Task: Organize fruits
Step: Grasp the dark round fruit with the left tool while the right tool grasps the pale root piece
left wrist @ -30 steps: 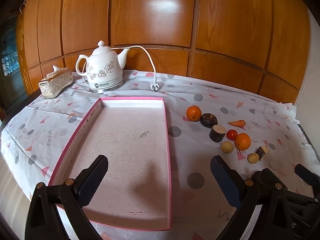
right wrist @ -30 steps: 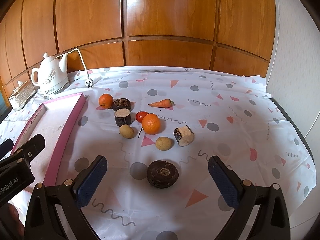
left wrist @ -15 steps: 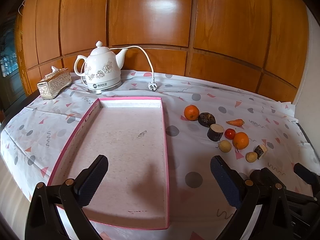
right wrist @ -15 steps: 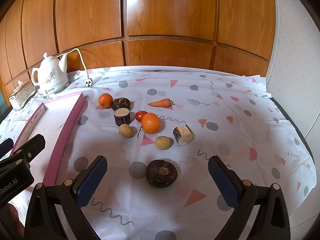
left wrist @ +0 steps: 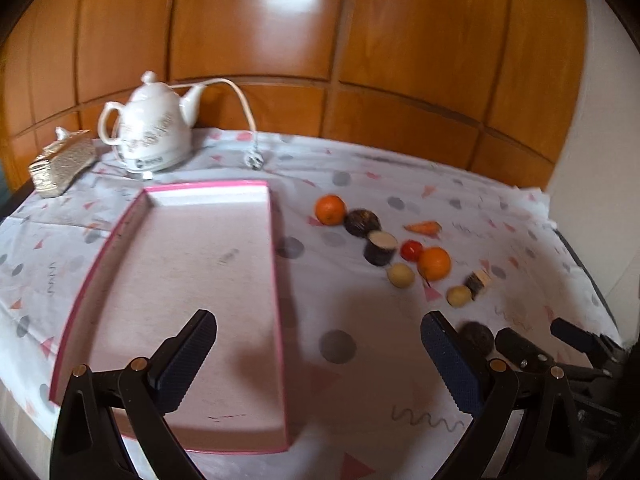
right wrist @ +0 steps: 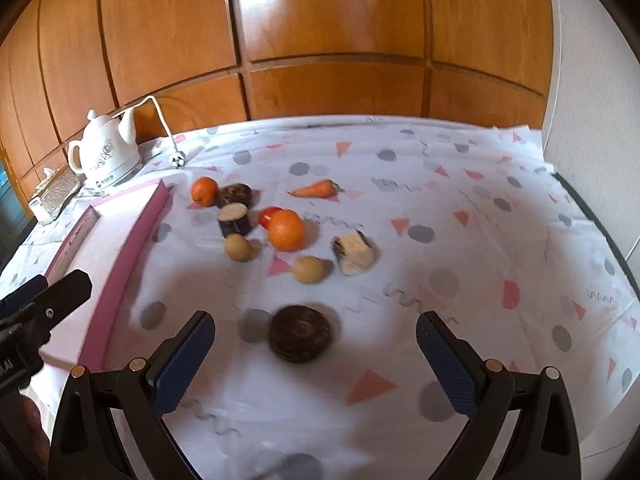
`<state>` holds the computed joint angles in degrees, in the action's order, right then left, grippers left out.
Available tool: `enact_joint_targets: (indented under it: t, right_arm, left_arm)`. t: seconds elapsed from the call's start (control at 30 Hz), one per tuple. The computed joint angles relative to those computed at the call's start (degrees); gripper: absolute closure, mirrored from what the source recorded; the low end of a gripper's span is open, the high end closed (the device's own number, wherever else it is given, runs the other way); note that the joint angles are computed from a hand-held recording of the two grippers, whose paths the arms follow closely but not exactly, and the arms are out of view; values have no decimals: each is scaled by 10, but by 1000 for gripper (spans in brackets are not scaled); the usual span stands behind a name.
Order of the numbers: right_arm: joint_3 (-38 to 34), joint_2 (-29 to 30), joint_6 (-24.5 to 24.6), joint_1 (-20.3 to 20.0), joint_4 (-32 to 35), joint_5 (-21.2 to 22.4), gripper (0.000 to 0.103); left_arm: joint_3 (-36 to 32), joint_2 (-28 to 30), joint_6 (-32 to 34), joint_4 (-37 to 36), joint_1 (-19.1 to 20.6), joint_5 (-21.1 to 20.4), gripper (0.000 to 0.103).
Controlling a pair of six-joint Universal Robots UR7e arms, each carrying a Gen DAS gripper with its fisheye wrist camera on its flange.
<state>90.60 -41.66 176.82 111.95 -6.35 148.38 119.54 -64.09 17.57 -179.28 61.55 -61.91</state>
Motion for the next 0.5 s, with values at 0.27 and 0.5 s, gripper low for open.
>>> enact_joint_targets:
  t: [0.27,0.5]
  right_arm:
    - [47,-41,58,-28,22,12,9]
    - [59,-58,90,-49,32,19,10]
  left_arm:
    - [-22,12,8,84,-3,-48,3]
    - [-41,54,73,138,-18,-92,16]
